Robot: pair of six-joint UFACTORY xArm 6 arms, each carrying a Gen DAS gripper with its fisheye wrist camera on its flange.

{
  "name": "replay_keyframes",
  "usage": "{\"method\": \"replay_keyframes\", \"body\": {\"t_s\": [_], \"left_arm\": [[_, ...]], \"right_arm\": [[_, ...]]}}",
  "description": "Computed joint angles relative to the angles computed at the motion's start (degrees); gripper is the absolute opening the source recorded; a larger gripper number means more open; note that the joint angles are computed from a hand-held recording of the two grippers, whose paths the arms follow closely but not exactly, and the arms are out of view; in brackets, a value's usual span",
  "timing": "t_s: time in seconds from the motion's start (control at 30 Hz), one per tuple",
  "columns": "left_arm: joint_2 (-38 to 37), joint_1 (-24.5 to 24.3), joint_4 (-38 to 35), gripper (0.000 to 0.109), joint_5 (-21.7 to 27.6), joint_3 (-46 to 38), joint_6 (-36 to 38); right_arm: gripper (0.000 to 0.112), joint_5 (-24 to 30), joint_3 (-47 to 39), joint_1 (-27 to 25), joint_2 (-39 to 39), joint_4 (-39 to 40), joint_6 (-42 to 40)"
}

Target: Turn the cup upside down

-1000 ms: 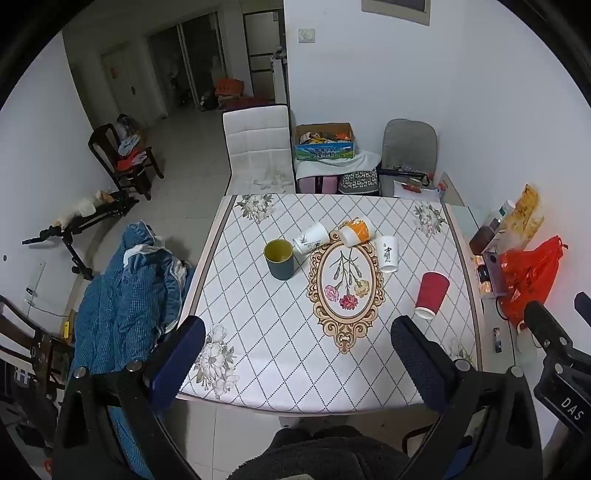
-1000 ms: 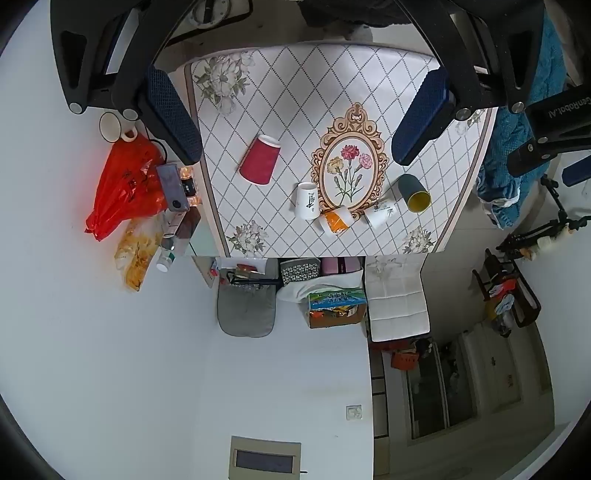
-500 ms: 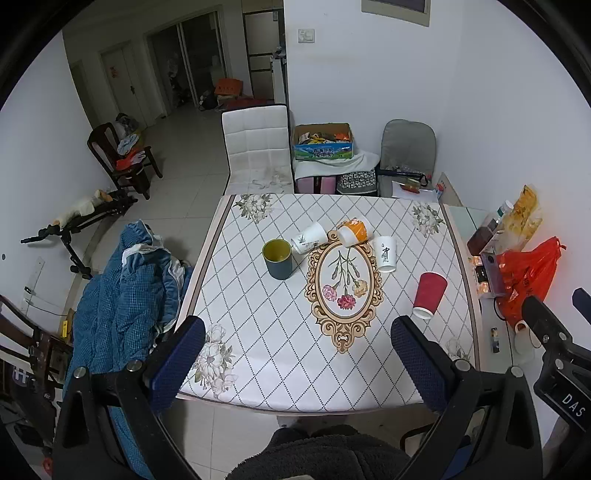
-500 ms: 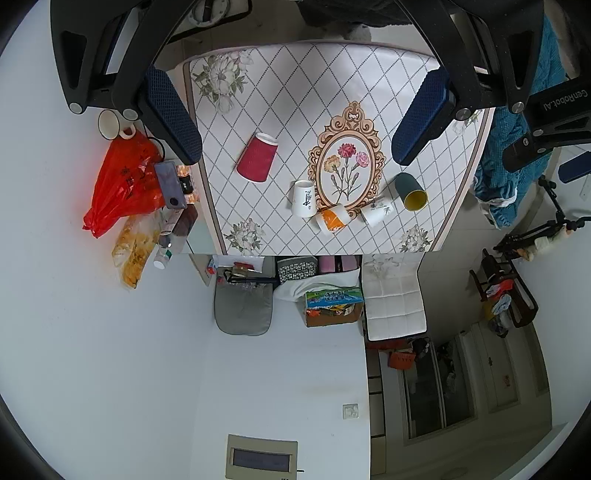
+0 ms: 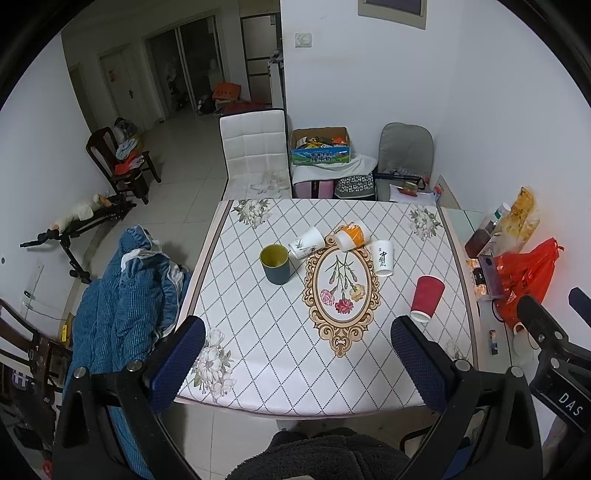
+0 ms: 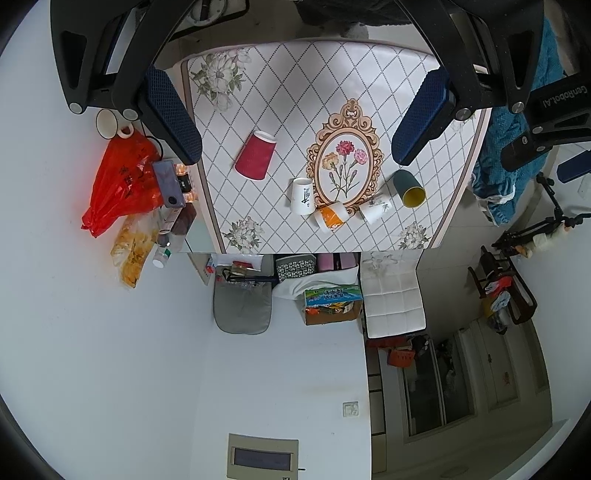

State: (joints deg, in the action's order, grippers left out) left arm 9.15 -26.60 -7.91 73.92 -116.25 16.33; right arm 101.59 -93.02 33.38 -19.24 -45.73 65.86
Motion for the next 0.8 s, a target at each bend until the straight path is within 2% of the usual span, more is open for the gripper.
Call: {"method": "replay_keyframes", "body": {"t_s": [0.8], "left_arm": [[1.8, -0.6, 0.4, 0.103, 1.3, -3.7, -0.5]], "right_arm": [[0.103, -1.4, 1.3, -0.7, -1.0, 0.6, 0.6]]}}
